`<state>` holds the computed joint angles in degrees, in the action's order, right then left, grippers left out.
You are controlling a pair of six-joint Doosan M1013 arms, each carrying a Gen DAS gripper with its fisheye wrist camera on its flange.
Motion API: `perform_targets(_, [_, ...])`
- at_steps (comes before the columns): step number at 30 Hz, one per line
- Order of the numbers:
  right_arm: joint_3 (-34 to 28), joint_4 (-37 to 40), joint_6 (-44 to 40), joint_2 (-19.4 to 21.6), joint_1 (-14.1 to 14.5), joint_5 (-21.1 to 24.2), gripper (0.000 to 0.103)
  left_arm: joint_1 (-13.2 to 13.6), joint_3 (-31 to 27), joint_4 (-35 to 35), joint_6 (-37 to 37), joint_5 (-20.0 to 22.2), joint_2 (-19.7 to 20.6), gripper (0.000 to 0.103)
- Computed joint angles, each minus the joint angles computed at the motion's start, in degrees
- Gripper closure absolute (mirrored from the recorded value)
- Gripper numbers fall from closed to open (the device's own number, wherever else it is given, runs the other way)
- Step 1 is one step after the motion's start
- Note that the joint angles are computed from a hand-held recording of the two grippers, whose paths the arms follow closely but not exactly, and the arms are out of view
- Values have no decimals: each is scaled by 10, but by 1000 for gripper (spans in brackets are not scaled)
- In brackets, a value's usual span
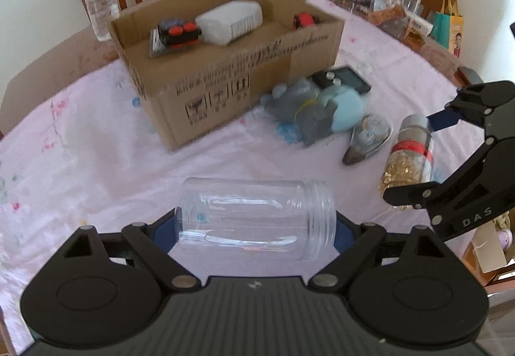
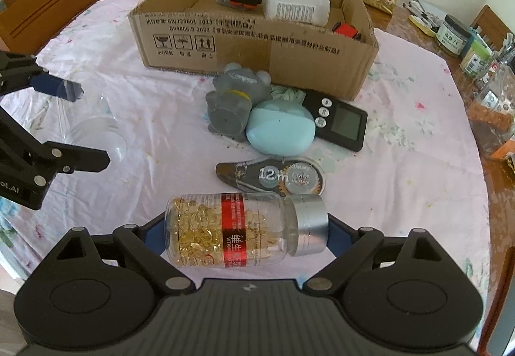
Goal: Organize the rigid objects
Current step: 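Lift the gold jar with right gripper while left carries clear jar toward the box, then release the gold jar into the box with right gripper while left releases clear jar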
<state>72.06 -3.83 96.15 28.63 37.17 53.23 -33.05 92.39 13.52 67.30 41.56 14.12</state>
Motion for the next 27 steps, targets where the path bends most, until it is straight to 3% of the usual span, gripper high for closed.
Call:
perform_targets(8, [-34,24,-40,0,-13,-4,7,2,-43,61,-23,-21,-3,13])
perform_targets(13, [-61,37,-66,8,-23,-13,7,13,-77,96,-40,-41,17,13])
perform_targets(23, [-113,38,-102,31,-35,-26,7,26,-133,140,-75,-11,71,12])
perform_targets(27, [-139,43,-120,45,-39,-26,7,27,-134,171,-124,4,80,6])
